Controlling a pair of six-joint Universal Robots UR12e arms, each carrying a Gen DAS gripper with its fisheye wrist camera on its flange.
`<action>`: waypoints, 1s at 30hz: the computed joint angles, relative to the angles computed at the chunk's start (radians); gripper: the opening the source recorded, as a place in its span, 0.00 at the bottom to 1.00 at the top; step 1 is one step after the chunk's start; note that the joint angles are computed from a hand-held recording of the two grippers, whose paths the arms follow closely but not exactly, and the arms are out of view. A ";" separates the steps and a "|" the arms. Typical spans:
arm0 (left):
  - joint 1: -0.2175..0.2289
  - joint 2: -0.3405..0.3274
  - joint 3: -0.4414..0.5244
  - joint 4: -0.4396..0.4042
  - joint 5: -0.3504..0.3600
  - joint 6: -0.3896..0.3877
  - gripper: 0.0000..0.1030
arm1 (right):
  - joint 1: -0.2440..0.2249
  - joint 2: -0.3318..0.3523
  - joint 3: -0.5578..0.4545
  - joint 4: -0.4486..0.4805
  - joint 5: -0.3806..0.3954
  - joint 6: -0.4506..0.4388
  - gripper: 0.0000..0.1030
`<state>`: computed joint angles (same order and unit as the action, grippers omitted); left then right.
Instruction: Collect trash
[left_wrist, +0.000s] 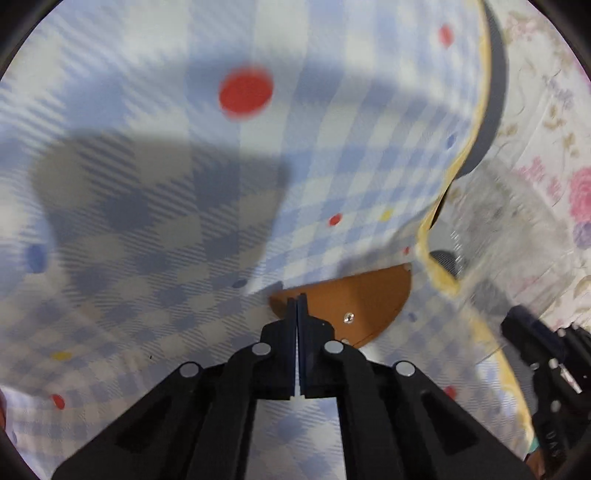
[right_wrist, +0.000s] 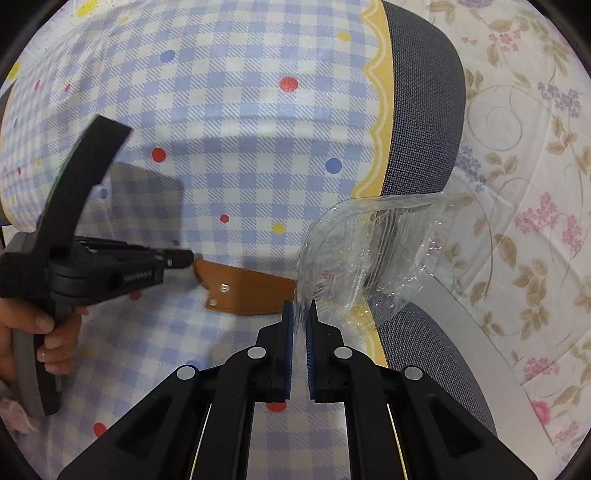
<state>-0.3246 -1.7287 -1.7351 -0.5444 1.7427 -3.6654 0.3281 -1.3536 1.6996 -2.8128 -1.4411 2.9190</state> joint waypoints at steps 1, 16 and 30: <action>-0.010 0.010 -0.009 0.025 0.015 0.011 0.00 | -0.003 -0.009 0.008 -0.001 0.006 -0.001 0.07; -0.115 0.088 -0.044 -0.016 0.248 0.026 0.23 | -0.025 -0.170 0.159 0.065 0.089 -0.158 0.06; -0.165 0.188 -0.108 -0.065 0.384 -0.051 0.46 | 0.014 -0.272 0.242 0.042 0.143 -0.304 0.33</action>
